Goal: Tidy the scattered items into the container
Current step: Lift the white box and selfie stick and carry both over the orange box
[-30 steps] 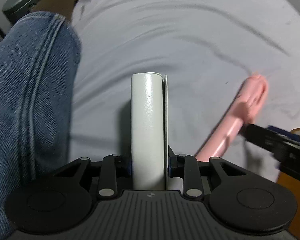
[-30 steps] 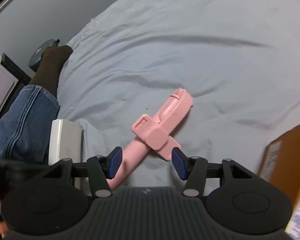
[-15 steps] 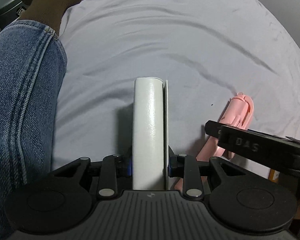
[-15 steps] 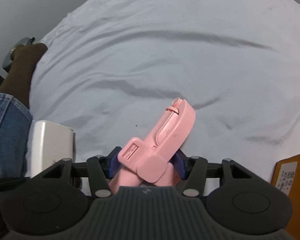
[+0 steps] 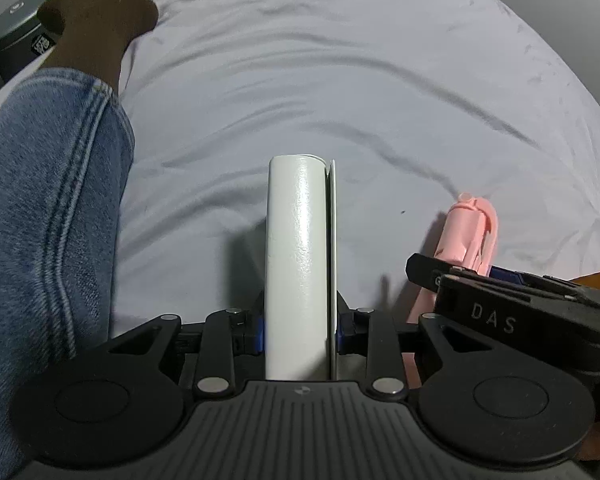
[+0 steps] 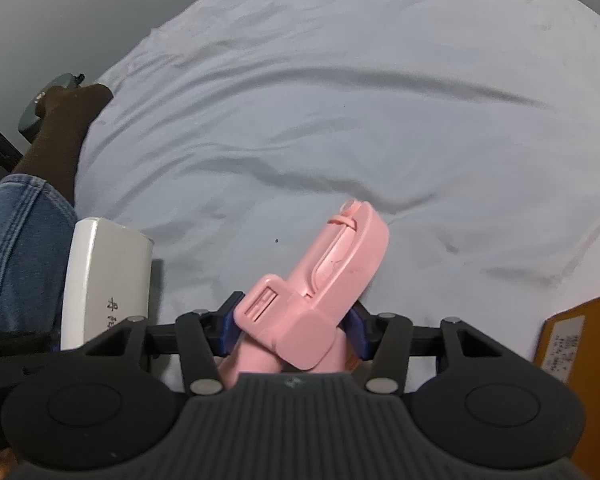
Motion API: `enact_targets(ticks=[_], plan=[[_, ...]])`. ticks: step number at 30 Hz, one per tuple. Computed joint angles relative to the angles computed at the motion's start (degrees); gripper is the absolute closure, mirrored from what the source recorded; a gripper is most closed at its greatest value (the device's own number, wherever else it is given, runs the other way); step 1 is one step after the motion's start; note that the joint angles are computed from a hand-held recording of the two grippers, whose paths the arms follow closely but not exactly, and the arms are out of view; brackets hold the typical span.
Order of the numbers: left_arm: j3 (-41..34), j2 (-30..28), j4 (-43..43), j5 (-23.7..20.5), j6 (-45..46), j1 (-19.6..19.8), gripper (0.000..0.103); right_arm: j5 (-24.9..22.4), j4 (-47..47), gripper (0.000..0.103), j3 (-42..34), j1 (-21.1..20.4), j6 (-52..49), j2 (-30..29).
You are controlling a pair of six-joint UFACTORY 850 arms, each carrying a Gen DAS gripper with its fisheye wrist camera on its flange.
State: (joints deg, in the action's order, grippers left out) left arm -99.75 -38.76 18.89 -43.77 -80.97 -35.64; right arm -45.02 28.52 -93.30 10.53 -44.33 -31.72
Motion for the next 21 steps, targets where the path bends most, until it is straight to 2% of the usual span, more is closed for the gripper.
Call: enact_targets(ticks=[1,5,6,11,16,21], plan=[[2.4,1.2,1.2,1.3,-1.0,-0.1,0.070,-0.1,0.8,0.049,0.3,-0.3,-0.8,0.5],[2.4,2.5,4.0,0.7,-1.8,-0.7,0.070,-1.0,4.1,0.050,1.3,-1.7,-4.2,2.3],[-0.3,0.4,5.0,0.7,-2.4,-1.4,0.070,-0.9,5.2,0.050,1.8,-2.0,-5.5,3.0],[-2.6,0.1,8.2,-1.0,-3.1,-2.7,0.070,-0.6,9.7,0.050,4.3,-3.9,-11.6,6.5],[-6.0,0.1,10.6,-4.0,-2.6,-4.6,0.070,-2.0,14.2,0.050,5.6,-6.1,-16.6,9.3],[-9.3,-0.1,12.8,-4.1,-0.9,-5.8,0.070,-5.1,19.5,0.050,6.3,-9.5,-22.5,12.0]])
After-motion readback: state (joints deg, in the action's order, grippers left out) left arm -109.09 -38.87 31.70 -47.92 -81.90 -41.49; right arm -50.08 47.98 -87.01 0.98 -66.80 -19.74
